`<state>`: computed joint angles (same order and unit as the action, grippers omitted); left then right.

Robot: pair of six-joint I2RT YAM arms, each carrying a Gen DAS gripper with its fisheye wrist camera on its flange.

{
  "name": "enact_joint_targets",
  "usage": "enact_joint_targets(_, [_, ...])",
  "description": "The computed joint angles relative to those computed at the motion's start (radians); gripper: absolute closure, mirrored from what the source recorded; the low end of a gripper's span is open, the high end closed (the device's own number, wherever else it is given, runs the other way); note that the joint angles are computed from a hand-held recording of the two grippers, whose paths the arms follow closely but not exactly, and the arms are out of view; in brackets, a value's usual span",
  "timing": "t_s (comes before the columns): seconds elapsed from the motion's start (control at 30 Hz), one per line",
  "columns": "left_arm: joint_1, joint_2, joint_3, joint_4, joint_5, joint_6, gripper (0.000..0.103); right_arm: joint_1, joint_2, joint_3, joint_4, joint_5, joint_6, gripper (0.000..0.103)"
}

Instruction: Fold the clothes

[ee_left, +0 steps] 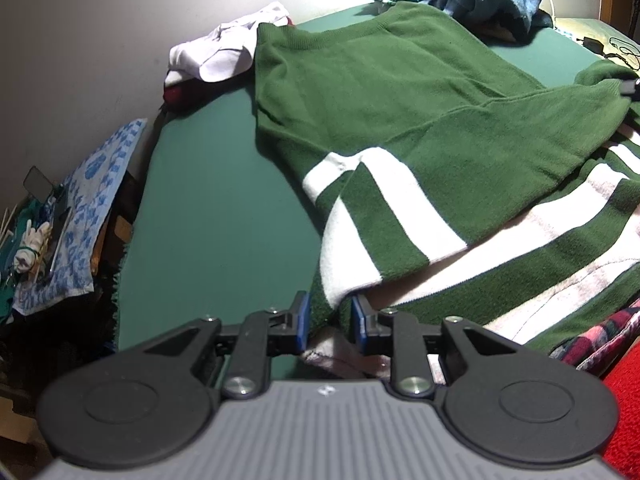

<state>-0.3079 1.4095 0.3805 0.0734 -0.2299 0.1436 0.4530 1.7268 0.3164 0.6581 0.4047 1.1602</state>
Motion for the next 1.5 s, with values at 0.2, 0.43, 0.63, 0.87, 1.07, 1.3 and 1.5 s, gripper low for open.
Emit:
enact_joint_targets(0.2, [-0.016, 0.009, 0.003, 0.006, -0.014, 0.0, 0.075, 0.048, -0.105, -0.044, -0.044, 0.057, -0.064, 0.098])
enact_joint_targets(0.43, [0.03, -0.092, 0.025, -0.081, 0.084, 0.012, 0.082, 0.072, -0.234, -0.071, -0.072, 0.156, -0.14, 0.099])
enact_joint_targets(0.63, [-0.01, -0.075, 0.009, -0.082, 0.069, 0.033, 0.082, 0.086, -0.3, -0.095, -0.102, 0.221, -0.178, 0.099])
enact_joint_targets(0.87, [-0.05, -0.002, -0.025, -0.026, 0.021, 0.032, 0.082, 0.081, -0.152, -0.075, -0.127, 0.192, -0.124, 0.099])
enact_joint_targets(1.07, [-0.006, -0.043, -0.07, 0.017, 0.041, 0.064, 0.056, 0.048, -0.045, -0.077, -0.057, 0.087, -0.079, 0.08])
enact_joint_targets(1.3, [0.116, 0.067, -0.059, 0.101, 0.207, 0.01, 0.056, 0.063, 0.02, -0.059, -0.005, 0.058, -0.059, 0.063])
enact_joint_targets(1.5, [0.091, 0.013, -0.067, 0.078, 0.217, -0.069, 0.09, 0.056, 0.024, -0.043, -0.016, 0.098, -0.105, 0.098])
